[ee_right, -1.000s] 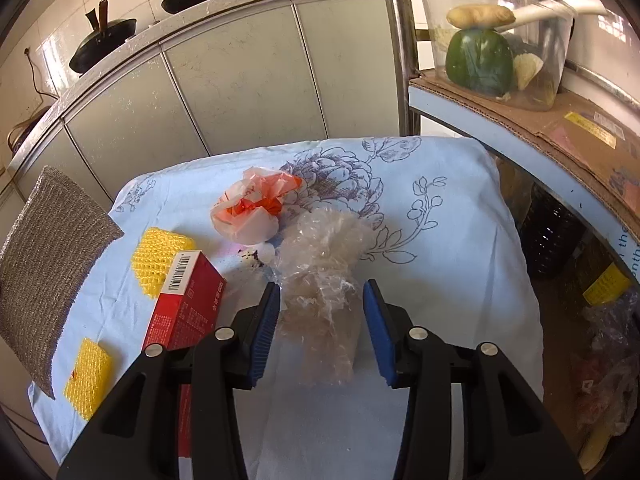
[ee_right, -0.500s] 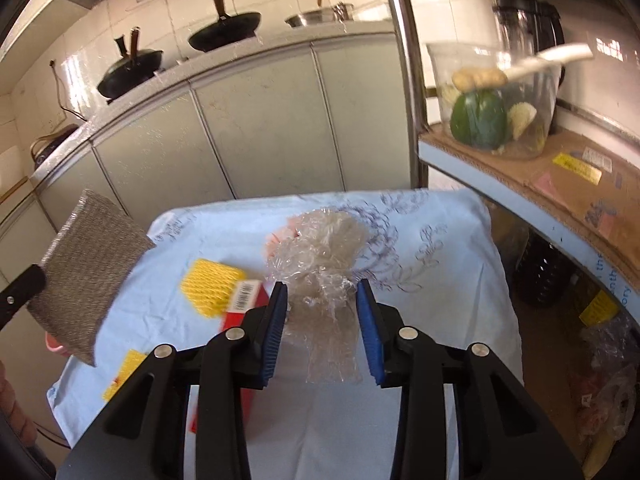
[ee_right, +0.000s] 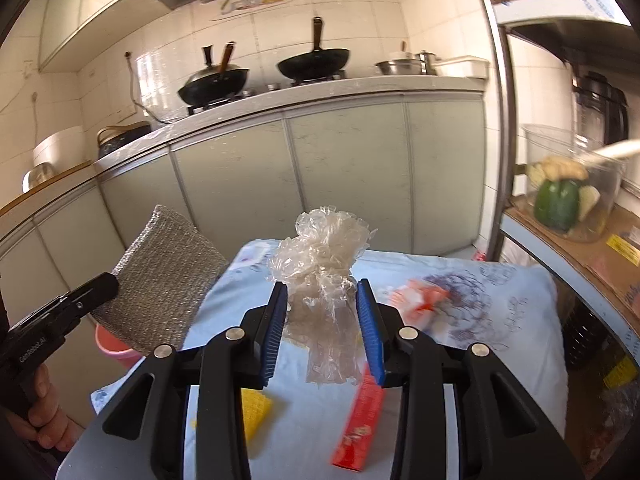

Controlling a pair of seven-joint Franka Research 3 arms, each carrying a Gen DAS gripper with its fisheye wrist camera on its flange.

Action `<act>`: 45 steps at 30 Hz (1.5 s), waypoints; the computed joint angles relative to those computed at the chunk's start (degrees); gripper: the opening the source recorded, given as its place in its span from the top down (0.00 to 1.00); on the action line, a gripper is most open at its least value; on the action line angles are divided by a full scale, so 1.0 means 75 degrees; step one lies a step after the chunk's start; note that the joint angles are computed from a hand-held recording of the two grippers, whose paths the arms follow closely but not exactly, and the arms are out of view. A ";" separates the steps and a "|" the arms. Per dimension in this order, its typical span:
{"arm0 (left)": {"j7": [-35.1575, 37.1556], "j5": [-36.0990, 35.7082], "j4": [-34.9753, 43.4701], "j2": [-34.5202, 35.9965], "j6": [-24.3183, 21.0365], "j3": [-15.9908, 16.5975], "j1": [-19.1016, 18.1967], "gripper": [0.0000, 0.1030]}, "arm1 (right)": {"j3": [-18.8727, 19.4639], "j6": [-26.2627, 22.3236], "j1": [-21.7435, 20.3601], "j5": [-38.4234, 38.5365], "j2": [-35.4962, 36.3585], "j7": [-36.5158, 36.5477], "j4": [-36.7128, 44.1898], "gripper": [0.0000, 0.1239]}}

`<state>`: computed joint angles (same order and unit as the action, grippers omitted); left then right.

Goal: Collect trash
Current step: 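Carry the mesh scrubber and plastic bag over the pink bucket with both tools, then open both tools to drop the scrubber and plastic bag into the bucket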

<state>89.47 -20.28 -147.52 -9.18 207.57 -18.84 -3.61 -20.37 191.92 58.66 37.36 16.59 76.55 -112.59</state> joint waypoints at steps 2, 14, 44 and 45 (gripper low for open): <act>0.0186 -0.0358 -0.0126 -0.0119 0.0106 -0.0104 0.0115 0.95 | 0.0477 -0.0008 -0.0365 -0.0188 0.0090 0.0023 0.0210 0.71; 0.1339 -0.2217 -0.0750 -0.0764 0.0529 -0.0631 0.0842 0.95 | 0.1943 -0.0612 -0.1298 -0.1733 0.1022 0.0696 0.1761 0.71; 0.1757 -0.3038 -0.1125 -0.0139 0.0385 0.0316 0.1393 0.95 | 0.3254 -0.4333 -0.1572 -0.4517 0.4799 0.1698 0.7615 0.71; 0.1780 -0.3077 -0.1104 -0.0083 0.0359 0.0358 0.1382 0.95 | 0.3231 -0.4471 -0.1536 -0.4555 0.4948 0.1707 0.7861 0.71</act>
<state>102.81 -43.36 -155.81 -9.80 210.27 -16.15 6.76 3.86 158.39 47.14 3.20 53.70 89.36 -53.63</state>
